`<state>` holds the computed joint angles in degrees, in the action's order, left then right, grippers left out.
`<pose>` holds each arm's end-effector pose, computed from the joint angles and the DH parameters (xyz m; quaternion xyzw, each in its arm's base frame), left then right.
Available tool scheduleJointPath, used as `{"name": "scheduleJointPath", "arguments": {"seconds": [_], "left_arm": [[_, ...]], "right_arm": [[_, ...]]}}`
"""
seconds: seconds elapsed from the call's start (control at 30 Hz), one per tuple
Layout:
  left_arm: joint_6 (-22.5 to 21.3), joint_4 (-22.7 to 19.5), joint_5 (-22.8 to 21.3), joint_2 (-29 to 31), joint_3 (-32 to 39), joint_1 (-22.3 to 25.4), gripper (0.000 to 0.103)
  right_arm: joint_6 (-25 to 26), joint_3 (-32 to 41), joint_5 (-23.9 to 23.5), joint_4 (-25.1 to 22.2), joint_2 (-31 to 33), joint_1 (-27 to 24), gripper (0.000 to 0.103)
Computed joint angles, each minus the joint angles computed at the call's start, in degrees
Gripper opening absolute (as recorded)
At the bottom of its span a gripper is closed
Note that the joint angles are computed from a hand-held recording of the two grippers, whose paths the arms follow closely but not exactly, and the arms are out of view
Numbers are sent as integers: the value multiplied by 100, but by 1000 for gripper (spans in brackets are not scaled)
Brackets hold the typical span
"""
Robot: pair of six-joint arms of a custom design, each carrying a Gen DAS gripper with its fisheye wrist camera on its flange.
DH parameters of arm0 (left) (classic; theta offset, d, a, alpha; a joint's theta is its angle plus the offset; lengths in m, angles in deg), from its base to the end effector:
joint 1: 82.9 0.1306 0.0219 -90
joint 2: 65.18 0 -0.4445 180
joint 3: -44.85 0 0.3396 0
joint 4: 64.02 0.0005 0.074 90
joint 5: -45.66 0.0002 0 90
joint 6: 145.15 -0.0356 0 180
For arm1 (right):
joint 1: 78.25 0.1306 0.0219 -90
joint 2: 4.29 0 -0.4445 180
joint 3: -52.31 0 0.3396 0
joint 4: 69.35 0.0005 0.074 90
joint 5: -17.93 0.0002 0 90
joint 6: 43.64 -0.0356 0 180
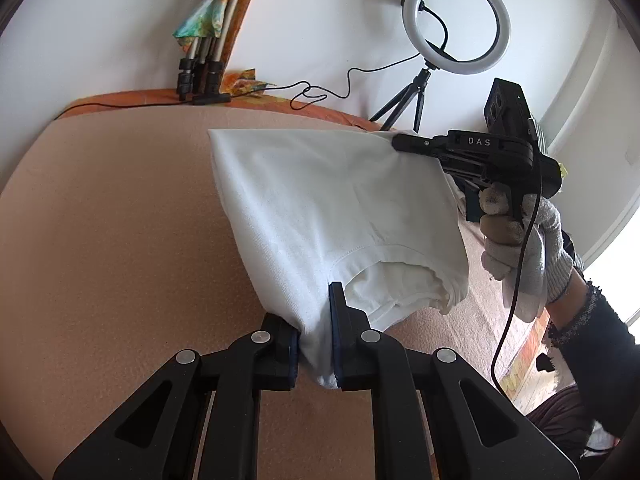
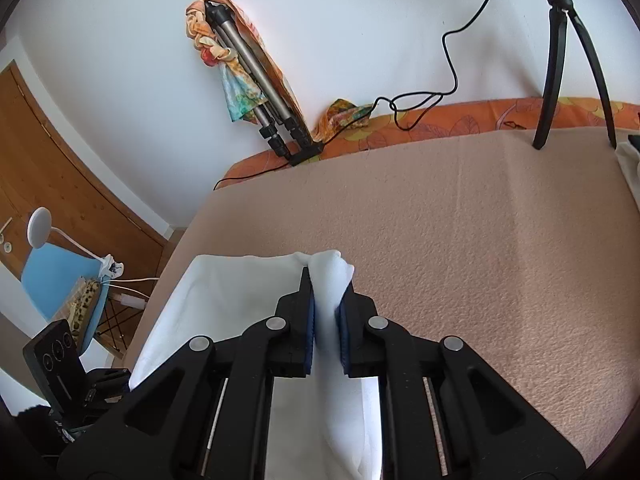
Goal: Fold small clothes
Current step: 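Grip the folded shirt edge with the left tool while the right tool grips the opposite edge, then lift the folded shirt with both tools and carry it onto the clothes stack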
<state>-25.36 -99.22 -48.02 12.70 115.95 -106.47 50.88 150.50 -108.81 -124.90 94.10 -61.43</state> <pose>0.3188 -0.1372 0.4517 -0.0626 0.9109 -0.1564 0.3766 0.4572 0.1599 0.4843 -0.2591 0.8741 0.3294 0.2456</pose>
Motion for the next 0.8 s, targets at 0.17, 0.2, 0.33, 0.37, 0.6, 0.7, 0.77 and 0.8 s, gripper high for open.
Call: {"name": "scheduleJointPath", "arguments": {"seconds": [0.17, 0.2, 0.33, 0.37, 0.6, 0.7, 0.77, 0.8], "left_arm": [[-198, 31, -197, 192, 308, -224, 11], [-246, 31, -247, 243, 384, -286, 11], [-396, 134, -282, 441, 619, -478, 11], [-453, 144, -320, 499, 696, -538, 11], [-634, 338, -211, 865, 1117, -797, 11], [-747, 388, -138, 1094, 1368, -884, 11], [-801, 433, -105, 1253, 1564, -955, 11], [-821, 469, -78, 1338, 1666, -981, 11]], "right_arm": [[168, 232, 160, -203, -153, -174, 11], [207, 276, 202, -233, -187, -212, 11], [366, 459, 337, -367, -289, -397, 11], [403, 510, 363, -406, -306, -448, 11], [669, 771, 483, -558, -420, -892, 11], [792, 917, 513, -647, -427, -1124, 11], [837, 1040, 554, -698, -404, -1288, 11], [870, 1120, 560, -734, -384, -1371, 11]]}}
